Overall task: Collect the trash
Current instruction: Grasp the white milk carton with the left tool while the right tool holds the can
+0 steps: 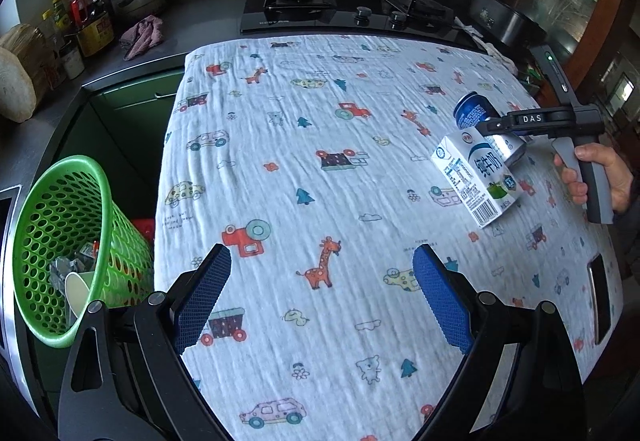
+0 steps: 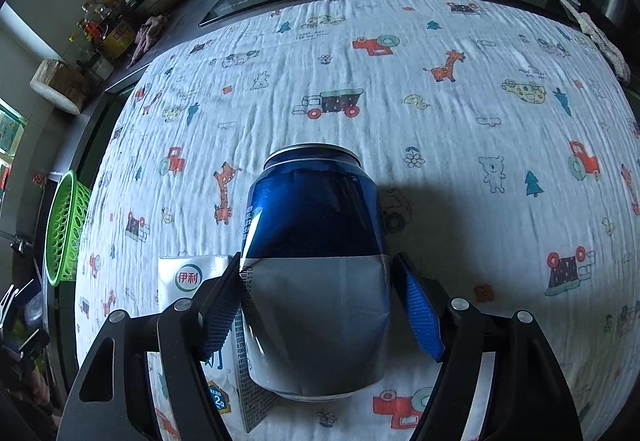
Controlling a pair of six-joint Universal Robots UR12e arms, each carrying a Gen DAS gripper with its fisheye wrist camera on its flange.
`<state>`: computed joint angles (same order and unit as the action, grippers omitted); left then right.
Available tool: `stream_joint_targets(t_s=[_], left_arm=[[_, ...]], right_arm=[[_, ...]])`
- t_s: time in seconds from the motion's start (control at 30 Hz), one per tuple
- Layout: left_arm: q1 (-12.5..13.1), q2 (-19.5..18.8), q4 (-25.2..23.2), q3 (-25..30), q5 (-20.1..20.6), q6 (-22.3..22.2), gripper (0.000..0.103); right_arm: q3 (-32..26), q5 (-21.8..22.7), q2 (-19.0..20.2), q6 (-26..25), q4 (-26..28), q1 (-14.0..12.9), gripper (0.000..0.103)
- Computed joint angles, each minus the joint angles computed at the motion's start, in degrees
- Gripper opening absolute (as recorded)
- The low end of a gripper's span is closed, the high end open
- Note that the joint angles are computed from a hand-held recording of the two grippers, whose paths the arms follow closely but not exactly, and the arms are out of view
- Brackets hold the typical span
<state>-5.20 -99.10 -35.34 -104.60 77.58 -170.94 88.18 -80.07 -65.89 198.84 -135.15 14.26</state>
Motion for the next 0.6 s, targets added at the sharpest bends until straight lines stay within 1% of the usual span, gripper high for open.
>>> stream_joint_targets(t_s=[0.13,0.23,0.33,0.47,0.6], left_arm=[[-1.06,-1.2,-2.33,1.86,-1.21,-1.09,0.091],[-2.03,-2.37,-3.73,3.41,-2.69,-2.4,0.091],[-3.25,-3.65,-4.93,5.06,-4.11,-4.0,0.091],[-5.46,-5.42,-5.74,7.28,-4.07,-4.68,0.091],[-7.09,-7.65,-7.97,10.12,-4.87,-7.59,0.091]], right_arm=[[1.24,-2.58,-1.14,1.05,-0.87,0.28,0.07],[2.79,-3.5,-2.69,1.53,-1.48,0.22,0.07],[4.25,-5.59,-4.39,1.13,-1.34,0.51,0.07],[6.8,-6.89,-6.93,1.74,-2.3,0.42,0.07],[9.22,-8.16,-9.43,2.35,-3.11,0.4,0.07]])
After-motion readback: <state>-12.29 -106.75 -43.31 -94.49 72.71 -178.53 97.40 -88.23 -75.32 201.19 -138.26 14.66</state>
